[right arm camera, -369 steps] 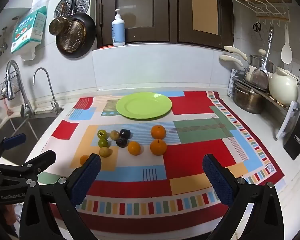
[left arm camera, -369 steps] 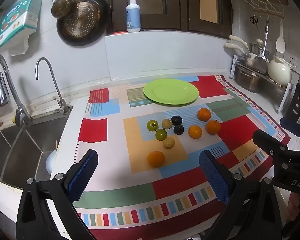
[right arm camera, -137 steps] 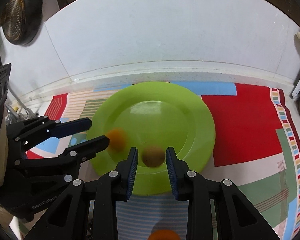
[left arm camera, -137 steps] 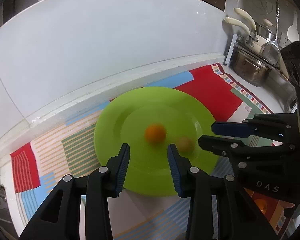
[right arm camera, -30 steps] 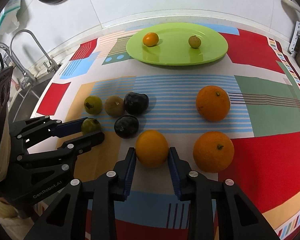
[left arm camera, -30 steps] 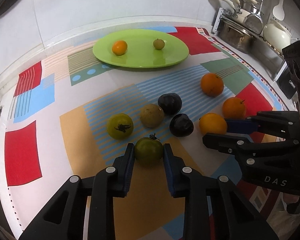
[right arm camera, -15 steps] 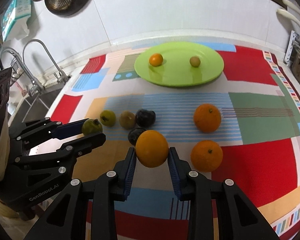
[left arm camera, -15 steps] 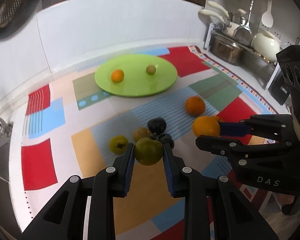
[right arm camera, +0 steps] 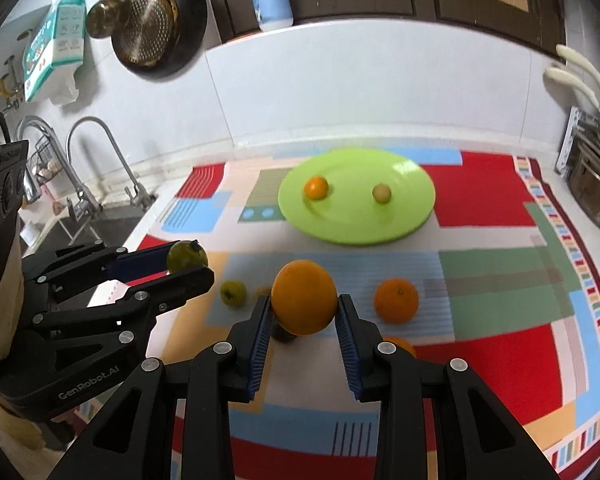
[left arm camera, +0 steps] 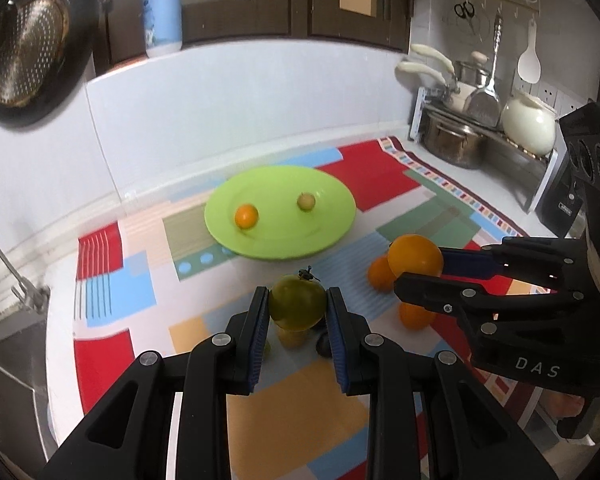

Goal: Organize fruits
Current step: 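Carry both fruits over the green plate and open both tools to release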

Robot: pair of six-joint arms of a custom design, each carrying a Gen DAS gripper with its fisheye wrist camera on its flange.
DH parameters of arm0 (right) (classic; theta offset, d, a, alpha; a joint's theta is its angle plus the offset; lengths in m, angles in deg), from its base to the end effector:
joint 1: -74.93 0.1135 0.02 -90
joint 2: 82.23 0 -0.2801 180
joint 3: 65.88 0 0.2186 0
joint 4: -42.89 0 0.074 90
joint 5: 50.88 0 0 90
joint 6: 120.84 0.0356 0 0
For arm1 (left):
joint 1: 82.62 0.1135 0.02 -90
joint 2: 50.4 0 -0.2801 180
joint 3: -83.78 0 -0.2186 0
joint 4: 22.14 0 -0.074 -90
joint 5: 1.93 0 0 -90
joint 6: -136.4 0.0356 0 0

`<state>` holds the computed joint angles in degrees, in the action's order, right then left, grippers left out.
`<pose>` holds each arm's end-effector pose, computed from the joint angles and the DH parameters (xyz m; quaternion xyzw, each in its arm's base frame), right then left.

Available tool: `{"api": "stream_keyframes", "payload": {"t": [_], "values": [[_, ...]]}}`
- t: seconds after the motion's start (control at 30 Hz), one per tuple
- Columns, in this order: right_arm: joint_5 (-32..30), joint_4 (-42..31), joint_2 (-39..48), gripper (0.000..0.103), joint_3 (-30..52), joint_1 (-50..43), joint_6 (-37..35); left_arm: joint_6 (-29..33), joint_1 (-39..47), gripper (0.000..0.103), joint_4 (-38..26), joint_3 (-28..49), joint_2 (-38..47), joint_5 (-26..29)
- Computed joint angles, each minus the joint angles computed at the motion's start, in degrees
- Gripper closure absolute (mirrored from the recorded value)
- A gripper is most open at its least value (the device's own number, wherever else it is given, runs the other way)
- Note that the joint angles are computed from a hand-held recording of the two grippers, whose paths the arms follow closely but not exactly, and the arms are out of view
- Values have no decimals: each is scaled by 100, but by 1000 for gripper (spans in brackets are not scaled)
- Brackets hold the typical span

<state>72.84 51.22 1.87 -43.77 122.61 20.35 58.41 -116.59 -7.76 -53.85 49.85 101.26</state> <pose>0.1191 0.1015 0.1157 0.1182 0.9061 0.0475 0.4034 0.2151 -0.1547 0.1292 0.3982 0.8225 -0.1783 0.3649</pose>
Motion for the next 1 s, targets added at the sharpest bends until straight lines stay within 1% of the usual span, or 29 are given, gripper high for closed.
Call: {"api": "stream_keyframes", "payload": {"t": [0.23, 0.53, 0.77, 1.0], "values": [[-191, -135, -432, 70, 146, -673, -694, 7, 30, 75, -165, 436, 78, 12], [-785, -72, -601, 70, 484, -1750, -1716, 56, 31, 75, -604, 1346, 439, 61], [-1474, 72, -277, 70, 840, -2630, -2314, 103, 43, 75, -1026, 2189, 911, 108], [-2145, 129, 319, 70, 1358, -3446, -2762, 239, -14, 75, -1288, 2931, 1425, -37]]}}
